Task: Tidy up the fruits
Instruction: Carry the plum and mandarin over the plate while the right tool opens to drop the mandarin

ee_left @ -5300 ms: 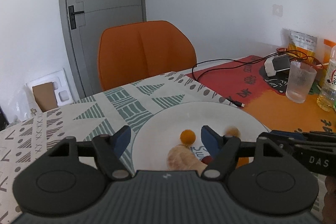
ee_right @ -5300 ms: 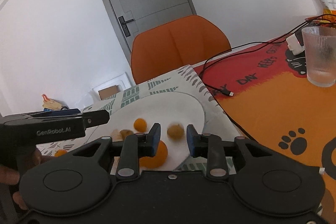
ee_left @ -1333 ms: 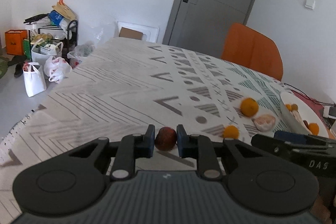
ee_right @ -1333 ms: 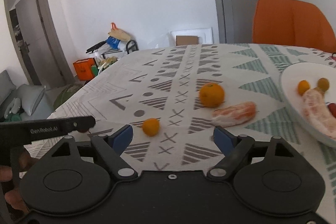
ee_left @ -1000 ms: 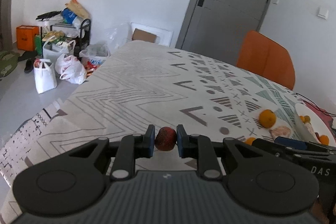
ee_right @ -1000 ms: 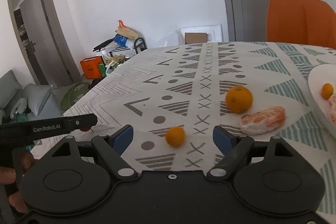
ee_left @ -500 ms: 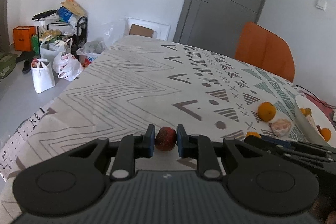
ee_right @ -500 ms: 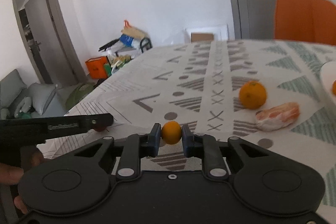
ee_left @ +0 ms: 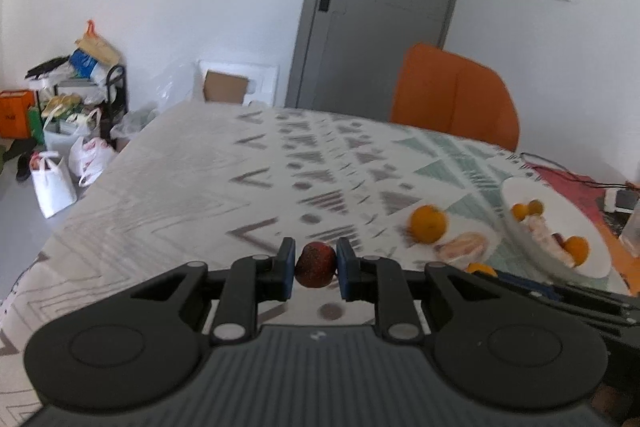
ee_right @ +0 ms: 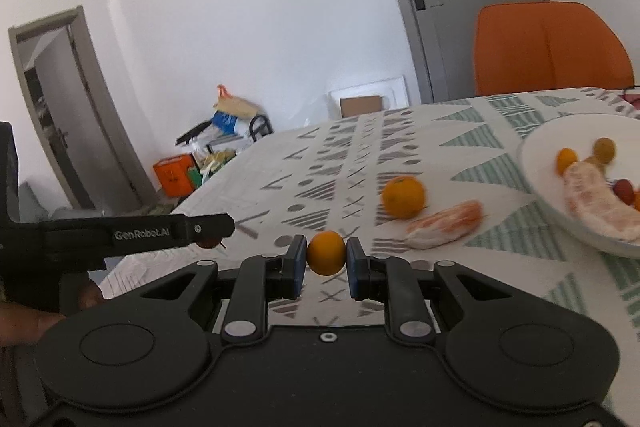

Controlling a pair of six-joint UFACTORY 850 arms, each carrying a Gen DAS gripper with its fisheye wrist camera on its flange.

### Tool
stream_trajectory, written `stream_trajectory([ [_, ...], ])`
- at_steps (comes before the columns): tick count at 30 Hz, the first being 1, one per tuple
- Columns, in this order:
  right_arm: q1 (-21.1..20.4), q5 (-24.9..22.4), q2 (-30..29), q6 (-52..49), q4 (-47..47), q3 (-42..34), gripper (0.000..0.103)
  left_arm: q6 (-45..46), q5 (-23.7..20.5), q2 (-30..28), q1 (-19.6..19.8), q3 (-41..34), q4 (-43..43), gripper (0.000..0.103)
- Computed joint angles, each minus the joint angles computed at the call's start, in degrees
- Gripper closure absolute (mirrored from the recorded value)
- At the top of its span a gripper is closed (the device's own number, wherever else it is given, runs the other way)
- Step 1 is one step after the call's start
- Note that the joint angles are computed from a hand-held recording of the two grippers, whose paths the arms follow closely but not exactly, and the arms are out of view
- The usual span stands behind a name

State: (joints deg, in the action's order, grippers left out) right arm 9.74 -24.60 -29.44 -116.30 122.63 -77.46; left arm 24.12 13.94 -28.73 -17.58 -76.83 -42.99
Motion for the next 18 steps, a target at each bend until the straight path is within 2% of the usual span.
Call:
stream_trajectory([
  [18,-4.3,-1.6,3.6,-13.4,14.6,4.4,0.084,-7.4,0.2,-1.4,-3.7,-5.1,11.7,0.083],
])
